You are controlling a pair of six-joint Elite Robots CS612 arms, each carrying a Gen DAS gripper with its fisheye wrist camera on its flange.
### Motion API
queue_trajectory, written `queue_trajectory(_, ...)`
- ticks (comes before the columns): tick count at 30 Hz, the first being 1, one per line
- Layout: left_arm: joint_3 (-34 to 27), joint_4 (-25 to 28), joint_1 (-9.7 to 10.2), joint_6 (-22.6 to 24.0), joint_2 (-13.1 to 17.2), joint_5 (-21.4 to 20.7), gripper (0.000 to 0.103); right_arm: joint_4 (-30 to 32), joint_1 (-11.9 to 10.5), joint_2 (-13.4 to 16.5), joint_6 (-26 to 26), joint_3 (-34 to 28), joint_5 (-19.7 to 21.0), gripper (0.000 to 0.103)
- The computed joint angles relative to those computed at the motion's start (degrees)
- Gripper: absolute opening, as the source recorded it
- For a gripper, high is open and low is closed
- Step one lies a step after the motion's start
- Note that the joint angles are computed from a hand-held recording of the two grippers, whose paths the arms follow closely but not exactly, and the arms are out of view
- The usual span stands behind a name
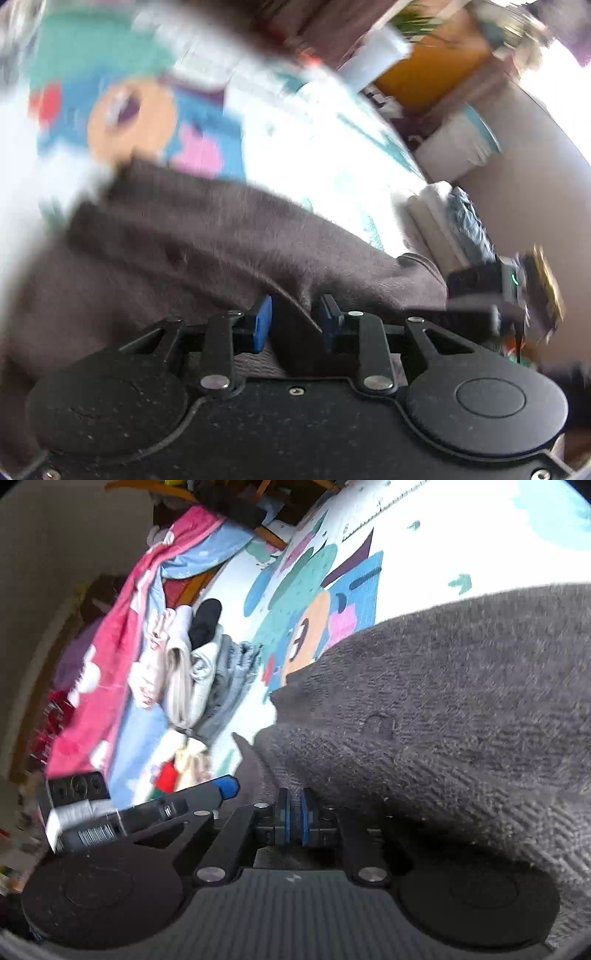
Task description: Fold clothes
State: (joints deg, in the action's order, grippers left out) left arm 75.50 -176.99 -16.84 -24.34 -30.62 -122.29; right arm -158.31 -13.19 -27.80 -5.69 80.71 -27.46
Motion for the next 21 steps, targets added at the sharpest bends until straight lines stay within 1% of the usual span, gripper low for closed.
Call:
queue_trajectory(1,-1.71,1.45,-0.23,-2.02,0.81,-0.23,0.026,0.27,0.04,-0.34,-1.00,0.28,-0.85,0.011)
queue_trajectory(3,-2.58,3.95,-0.49,-2.94,1.28,0.26,0.024,1.04,0.21,-1.39,-4.65,1.07,-3.04,0.011)
queue_trajectory(4,-2.52,3.95,-0.50,-3.71,1.35,0.77,0.016,1.64,0.20,-1.81,-6.27,1.39,-3.55,0.011)
queue_trajectory(5,-2.45,3.95,-0.51,-4.47,1.41,1.29,0.005,1.62,0.37,-2.10,-6.91,1.57,-4.13,0.011)
queue_trajectory(6,-2.32,3.89,-0.51,-5.16,1.46,1.75,0.003,1.52,0.56,-2.39,-7.42,1.73,-4.72,0.011)
queue_trajectory(9,-0.73,2.27,-0.14,-5.70,1.28,1.26,0.003,-0.40,0.90,-2.84,-7.36,2.04,-5.59,0.011)
queue_trajectory(10,0.10,0.84,0.05,-6.60,1.19,0.77,0.002,-0.76,1.05,-2.94,-7.35,2.01,-5.83,0.011)
queue_trajectory(11,1.13,-1.97,0.33,-8.58,1.30,-0.04,0.002,-1.20,1.29,-3.01,-7.42,1.98,-6.40,0.011)
queue_trajectory(14,1.48,-8.22,0.91,-15.48,2.66,-1.83,0.002,-2.05,2.04,-3.24,-7.89,1.84,-8.21,0.012)
queue_trajectory(16,1.66,-12.40,1.24,-19.38,3.55,-2.91,0.002,-2.09,2.56,-3.47,-9.32,1.82,-9.32,0.022)
queue_trajectory(18,1.86,-15.67,1.55,-23.64,4.21,-3.71,0.002,-2.48,3.33,-4.07,-13.03,2.19,-12.15,0.026)
queue_trajectory(19,1.92,-17.30,1.69,-25.77,4.55,-4.06,0.002,-1.89,3.82,-4.55,-16.36,2.41,-14.09,0.030)
queue_trajectory(20,1.84,-18.63,1.82,-27.48,4.88,-4.44,0.002,-1.40,4.21,-4.89,-18.88,2.56,-15.69,0.031)
queue_trajectory(21,1.96,-19.20,1.87,-28.22,4.91,-4.29,0.002,-0.99,4.60,-5.20,-21.20,2.69,-17.24,0.031)
